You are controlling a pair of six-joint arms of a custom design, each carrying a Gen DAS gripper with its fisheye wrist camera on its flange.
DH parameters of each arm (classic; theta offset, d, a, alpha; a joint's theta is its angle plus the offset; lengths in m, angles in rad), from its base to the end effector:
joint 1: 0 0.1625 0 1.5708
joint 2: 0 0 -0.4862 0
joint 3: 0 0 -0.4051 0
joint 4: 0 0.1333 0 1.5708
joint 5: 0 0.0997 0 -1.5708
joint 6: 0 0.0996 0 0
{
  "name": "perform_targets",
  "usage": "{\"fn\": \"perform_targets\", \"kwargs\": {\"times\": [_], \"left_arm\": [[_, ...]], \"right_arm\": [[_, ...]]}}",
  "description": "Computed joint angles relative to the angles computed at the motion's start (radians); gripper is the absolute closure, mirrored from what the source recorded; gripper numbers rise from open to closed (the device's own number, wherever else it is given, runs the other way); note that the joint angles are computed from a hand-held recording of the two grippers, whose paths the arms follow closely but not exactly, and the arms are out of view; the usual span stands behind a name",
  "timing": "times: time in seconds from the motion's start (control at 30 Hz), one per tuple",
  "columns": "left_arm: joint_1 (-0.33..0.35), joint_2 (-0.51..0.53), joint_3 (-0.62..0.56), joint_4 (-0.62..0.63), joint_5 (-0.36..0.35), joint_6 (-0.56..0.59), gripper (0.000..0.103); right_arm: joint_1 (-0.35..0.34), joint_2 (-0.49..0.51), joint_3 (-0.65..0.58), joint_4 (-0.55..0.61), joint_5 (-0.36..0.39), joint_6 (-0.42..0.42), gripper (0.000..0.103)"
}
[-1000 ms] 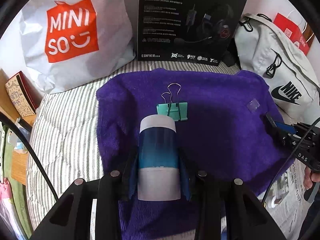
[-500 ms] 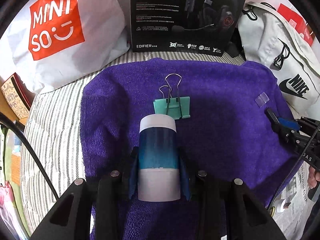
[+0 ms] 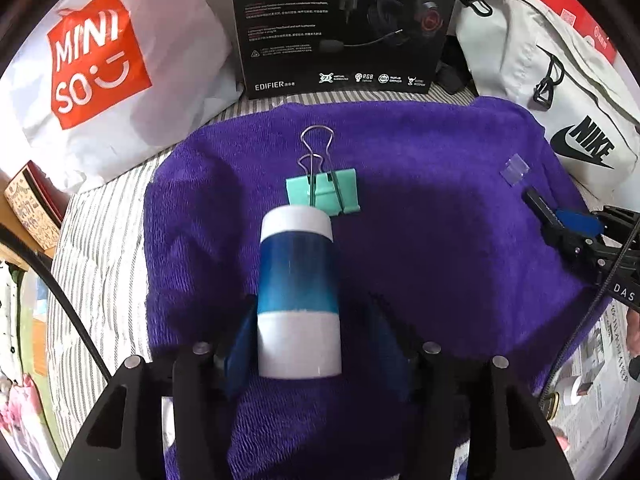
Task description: Organize rigid objects
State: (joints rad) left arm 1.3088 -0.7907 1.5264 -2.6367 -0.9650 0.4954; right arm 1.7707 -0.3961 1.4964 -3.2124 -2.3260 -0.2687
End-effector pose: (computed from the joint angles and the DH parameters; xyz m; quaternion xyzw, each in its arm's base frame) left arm -0.0141 -0.7863 0.1911 0.3025 0.8929 -0.1215 0.3105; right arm 0.2137 -0.7271 -0.0218 0.1121 -0.8941 0.2362 0.3636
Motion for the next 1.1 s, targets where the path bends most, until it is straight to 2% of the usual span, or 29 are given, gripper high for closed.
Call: {"fn": "perform_targets", "kwargs": {"times": [0.23, 0.4, 0.47, 0.5, 0.67, 1.1], "left_arm": [[-0.003, -0.033, 0.046, 0.016, 0.005, -0.004, 0.035], [-0.010, -0.069, 0.098, -0.012, 0.008, -0.014, 0.032], [-0.012, -0.092, 0.118, -0.016, -0.007, -0.031, 0.028], [-0.013, -0.104, 0.130, -0.022, -0.012, -0.034, 0.026], [-0.025, -0.169, 0.198, -0.047, -0.048, -0.035, 0.020], [-0.040, -0.294, 0.381, -0.102, -0.097, -0.017, 0.019]], "right_arm": [[0.017, -0.009, 0.034, -0.009, -0.017, 0.023, 0.055], [0.034, -0.028, 0.071, -0.043, -0.028, 0.046, 0.051], [0.041, -0.037, 0.094, -0.071, -0.030, 0.054, 0.040], [0.044, -0.040, 0.102, -0.083, -0.032, 0.054, 0.038], [0.066, -0.064, 0.165, -0.142, -0.039, 0.072, 0.033], [0.128, -0.092, 0.317, -0.294, -0.050, 0.134, 0.032]]}}
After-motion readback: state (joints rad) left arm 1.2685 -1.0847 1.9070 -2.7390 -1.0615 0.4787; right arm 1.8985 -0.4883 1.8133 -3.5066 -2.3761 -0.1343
